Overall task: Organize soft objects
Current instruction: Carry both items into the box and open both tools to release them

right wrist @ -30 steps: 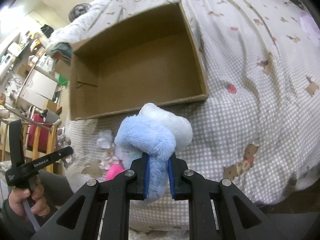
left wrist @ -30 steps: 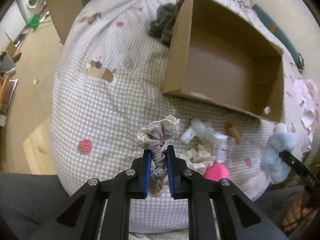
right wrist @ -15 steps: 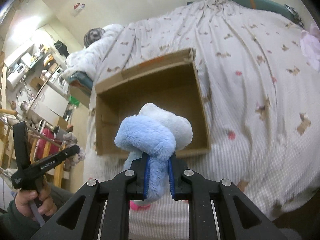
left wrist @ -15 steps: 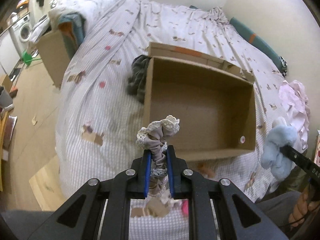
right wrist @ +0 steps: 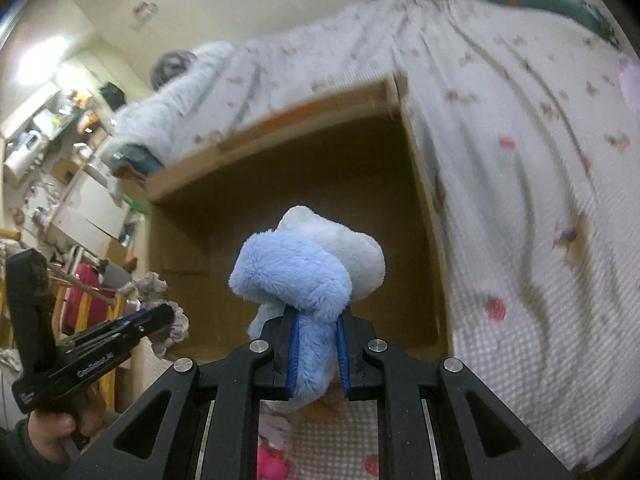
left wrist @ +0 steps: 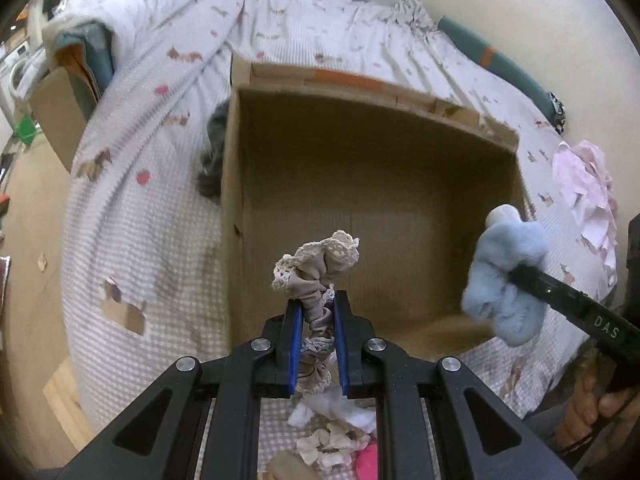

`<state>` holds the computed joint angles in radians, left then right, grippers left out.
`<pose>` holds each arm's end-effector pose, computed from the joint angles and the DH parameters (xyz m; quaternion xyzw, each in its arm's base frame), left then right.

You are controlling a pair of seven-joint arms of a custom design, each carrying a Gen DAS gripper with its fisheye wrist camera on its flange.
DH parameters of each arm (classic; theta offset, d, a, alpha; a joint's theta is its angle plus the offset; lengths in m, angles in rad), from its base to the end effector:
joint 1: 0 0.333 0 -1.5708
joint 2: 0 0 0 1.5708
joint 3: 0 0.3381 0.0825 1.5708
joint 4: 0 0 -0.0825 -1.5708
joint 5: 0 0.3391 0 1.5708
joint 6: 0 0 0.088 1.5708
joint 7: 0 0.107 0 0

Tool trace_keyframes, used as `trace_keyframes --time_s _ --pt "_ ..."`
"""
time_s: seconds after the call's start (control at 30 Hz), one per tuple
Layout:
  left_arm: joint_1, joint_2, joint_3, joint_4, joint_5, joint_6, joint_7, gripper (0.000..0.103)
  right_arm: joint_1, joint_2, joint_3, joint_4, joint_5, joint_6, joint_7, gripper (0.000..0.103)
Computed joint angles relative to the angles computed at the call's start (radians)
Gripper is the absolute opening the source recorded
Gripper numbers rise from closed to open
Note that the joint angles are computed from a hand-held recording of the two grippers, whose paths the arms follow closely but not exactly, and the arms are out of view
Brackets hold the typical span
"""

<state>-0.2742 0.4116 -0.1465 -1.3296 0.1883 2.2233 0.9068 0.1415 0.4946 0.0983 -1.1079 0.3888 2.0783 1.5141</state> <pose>0.6374 -0.2537 0.5821 -0.7478 0.6161 -0.2188 0.1155 0.6819 0.1646 0.6141 -0.7253 0.6142 0.0107 0.3109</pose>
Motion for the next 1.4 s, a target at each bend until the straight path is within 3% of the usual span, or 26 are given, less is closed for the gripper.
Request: trace_keyframes --time_s 0.4,0.73,0.93,1.03,1.1,1.2,1.23,1.27,1.33,1.4 --pt "0.008 0.053 -0.007 0.037 -0.053 -0.007 0.045 0.013 0.042 0.16 0.0 0.244 -0.081 -0.145 0.019 0.018" --pt "0.001 0.06 -0.009 0.045 -0.05 -0.001 0.071 0.015 0.043 0.168 0.003 0.25 -0.086 -0.145 0.018 0.018" --pt "-0.001 0.06 -0.002 0.047 -0.044 -0.008 0.063 0.023 0.046 0.176 -0.002 0.261 -0.097 -0.149 0.028 0.018" --pt "-0.003 0.054 -0.002 0.039 -0.042 0.003 0.059 0.036 0.044 0.173 0.0 0.255 -0.094 -0.145 0.025 0.018" --pt "-0.009 0.05 0.003 0.034 -0.025 0.014 0.053 0.055 0.044 0.164 0.0 0.237 -0.094 -0.13 0.022 0.018" --pt "-0.016 0.044 0.006 0.032 -0.007 0.026 0.046 0.069 0.041 0.157 0.002 0.22 -0.085 -0.118 0.027 0.022" --pt "-0.017 0.045 0.008 0.035 -0.003 0.023 0.042 0.072 0.039 0.153 0.003 0.212 -0.081 -0.113 0.027 0.03" --pt "-0.02 0.045 0.01 0.039 0.003 0.018 0.035 0.074 0.038 0.157 0.003 0.22 -0.08 -0.12 0.031 0.052" --pt "-0.016 0.045 0.006 0.041 0.0 0.019 0.038 0.074 0.039 0.15 -0.003 0.206 -0.081 -0.109 0.048 0.086" --pt "-0.014 0.043 0.006 0.041 0.0 0.019 0.039 0.074 0.041 0.12 -0.009 0.151 -0.084 -0.053 0.054 0.086"
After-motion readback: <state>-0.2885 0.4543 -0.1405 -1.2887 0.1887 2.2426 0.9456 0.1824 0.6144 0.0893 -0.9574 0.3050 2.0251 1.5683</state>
